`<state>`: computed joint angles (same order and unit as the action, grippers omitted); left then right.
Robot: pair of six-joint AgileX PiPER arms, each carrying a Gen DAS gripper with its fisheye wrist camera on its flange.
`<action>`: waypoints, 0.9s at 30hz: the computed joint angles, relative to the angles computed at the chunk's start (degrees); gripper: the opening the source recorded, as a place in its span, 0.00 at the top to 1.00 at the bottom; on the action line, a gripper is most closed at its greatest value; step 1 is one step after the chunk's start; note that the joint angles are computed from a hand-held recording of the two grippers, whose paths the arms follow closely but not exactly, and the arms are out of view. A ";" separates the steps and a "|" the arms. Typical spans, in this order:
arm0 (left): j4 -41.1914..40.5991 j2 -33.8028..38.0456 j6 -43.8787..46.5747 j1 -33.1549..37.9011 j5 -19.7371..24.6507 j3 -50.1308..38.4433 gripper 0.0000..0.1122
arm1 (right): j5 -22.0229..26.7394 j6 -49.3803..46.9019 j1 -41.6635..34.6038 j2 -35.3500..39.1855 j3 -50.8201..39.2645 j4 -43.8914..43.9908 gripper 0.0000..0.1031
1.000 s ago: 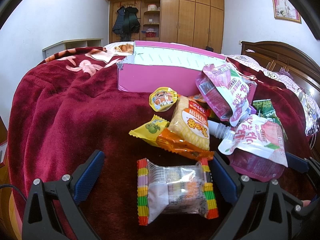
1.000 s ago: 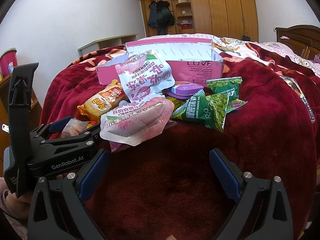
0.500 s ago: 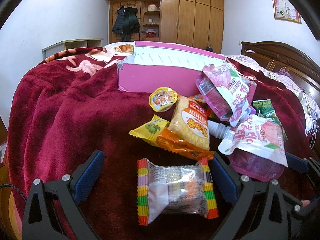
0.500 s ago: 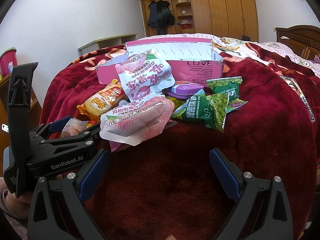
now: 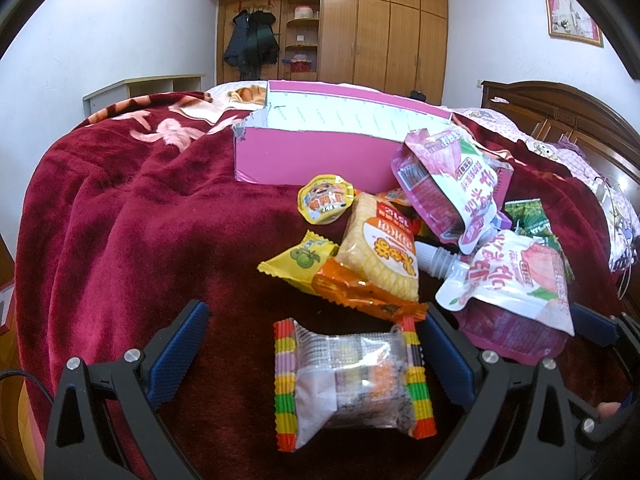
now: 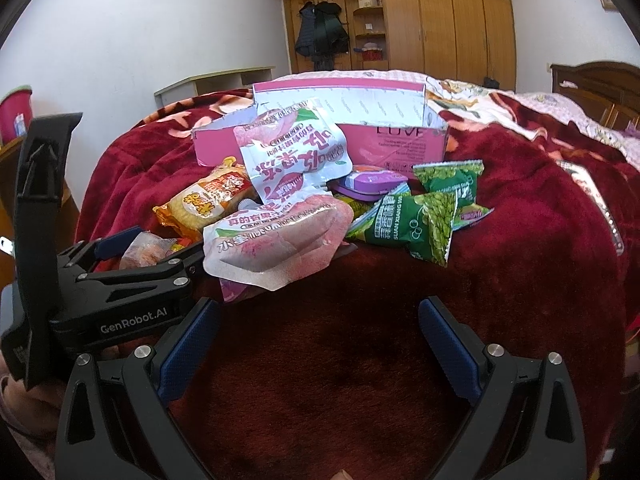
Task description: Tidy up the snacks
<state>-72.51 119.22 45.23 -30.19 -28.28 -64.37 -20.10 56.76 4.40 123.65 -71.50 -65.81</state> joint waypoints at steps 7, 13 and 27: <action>2.01 -2.51 -0.12 2.56 4.23 0.52 0.09 | -3.86 0.64 -2.89 -0.31 0.99 -0.91 0.02; 5.57 -4.61 -1.75 3.08 4.42 1.95 0.09 | -4.71 5.26 -3.28 -1.83 0.64 -5.13 0.02; -1.85 -3.79 12.47 2.30 8.65 -2.85 0.24 | -2.40 11.69 -1.62 -4.66 -0.41 -11.59 0.02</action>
<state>-74.37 115.43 57.69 -27.89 -19.64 -67.22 -22.50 68.45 2.78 118.99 -71.91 -77.40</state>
